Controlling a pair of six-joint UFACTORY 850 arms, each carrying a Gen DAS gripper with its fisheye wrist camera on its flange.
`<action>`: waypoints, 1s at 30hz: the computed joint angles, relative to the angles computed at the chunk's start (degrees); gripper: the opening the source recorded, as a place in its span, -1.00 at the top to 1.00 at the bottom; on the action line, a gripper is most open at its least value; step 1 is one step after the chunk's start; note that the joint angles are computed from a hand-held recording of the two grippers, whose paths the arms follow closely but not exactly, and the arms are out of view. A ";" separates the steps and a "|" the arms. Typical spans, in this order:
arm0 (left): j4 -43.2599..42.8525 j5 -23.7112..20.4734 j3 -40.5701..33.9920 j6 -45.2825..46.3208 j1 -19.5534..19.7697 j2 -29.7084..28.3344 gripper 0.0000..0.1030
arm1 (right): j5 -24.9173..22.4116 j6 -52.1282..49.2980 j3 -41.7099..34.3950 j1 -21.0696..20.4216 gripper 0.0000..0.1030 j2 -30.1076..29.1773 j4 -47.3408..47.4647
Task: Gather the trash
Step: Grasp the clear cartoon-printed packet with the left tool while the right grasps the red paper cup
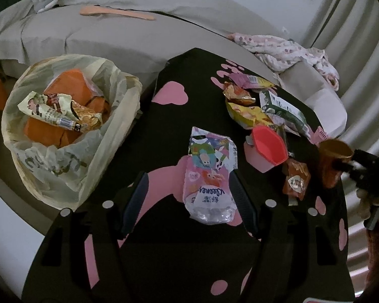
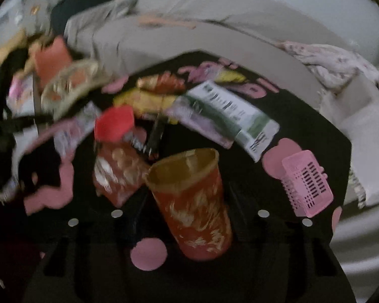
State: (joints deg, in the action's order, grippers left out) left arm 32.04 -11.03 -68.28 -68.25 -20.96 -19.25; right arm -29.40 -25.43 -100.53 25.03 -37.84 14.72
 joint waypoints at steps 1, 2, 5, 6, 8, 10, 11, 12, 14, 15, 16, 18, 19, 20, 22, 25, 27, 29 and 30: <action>-0.42 0.03 -0.09 0.57 -0.02 -0.13 -0.21 | 1.57 0.04 1.17 -0.21 0.00 0.93 1.49; -0.90 0.04 -0.18 1.13 -0.03 -0.26 -0.21 | 2.51 -0.22 1.86 -0.41 0.00 1.50 2.99; -4.49 0.01 -0.55 4.62 0.06 -0.88 -0.21 | 6.25 -7.08 5.87 -1.49 0.01 4.27 16.68; -5.73 -0.13 -0.67 5.86 0.10 -1.10 -0.21 | 6.95 -9.07 6.51 -1.69 0.01 4.67 19.97; -8.67 -0.96 -1.17 8.70 0.11 -1.72 -0.21 | 8.71 -13.71 8.38 -1.91 0.01 5.79 26.92; -11.06 -1.59 -1.55 11.13 0.04 -2.27 -0.21 | 10.00 -18.13 10.11 -2.05 0.01 6.69 33.60; -11.10 -1.86 -1.66 11.26 -0.04 -2.47 -0.21 | 10.35 -19.58 10.83 -2.08 0.00 7.08 35.98; -10.43 -2.34 -1.88 10.80 -0.21 -2.77 -0.21 | 10.61 -20.99 11.48 -2.11 0.01 7.34 38.34; -8.76 -3.18 -2.49 9.61 -0.45 -3.41 -0.21 | 10.81 -21.46 12.30 -2.06 0.00 7.56 39.75; -7.15 -3.88 -3.14 8.58 -0.63 -3.99 -0.21 | 10.99 -21.23 12.53 -1.99 0.00 7.56 39.66; -5.81 -4.40 -3.80 8.04 -0.74 -4.56 -0.21 | 11.14 -20.75 12.67 -1.89 0.00 7.55 39.25; -2.04 -5.89 -5.55 6.09 -1.05 -6.00 -0.21 | 11.49 -20.35 13.16 -1.73 0.01 7.62 38.96; -2.46 -6.53 -6.51 7.15 -1.09 -6.78 -0.19 | 11.76 -20.21 13.42 -1.62 0.01 7.65 38.96; -3.63 -7.17 -7.31 8.59 -1.12 -7.41 -0.15 | 11.96 -20.39 13.70 -1.56 0.01 7.70 39.29; -2.44 -9.32 -8.83 8.06 -1.78 -8.49 -0.12 | 12.54 -20.99 14.40 -1.46 0.00 7.91 40.36; -1.20 -11.13 -9.91 8.74 -2.99 -9.29 -0.12 | 13.61 -20.45 15.25 -1.35 0.01 8.18 40.04; 2.10 -13.84 -10.97 7.56 -4.29 -10.05 0.01 | 13.69 -20.25 15.43 -1.42 0.01 8.12 40.31; 4.45 -14.38 -10.95 6.86 -5.13 -10.00 0.33 | 13.79 -20.64 15.69 -1.47 0.00 8.18 41.28; 5.35 -14.45 -10.83 6.33 -5.46 -9.82 0.50 | 14.00 -20.91 15.79 -1.43 0.01 8.23 41.76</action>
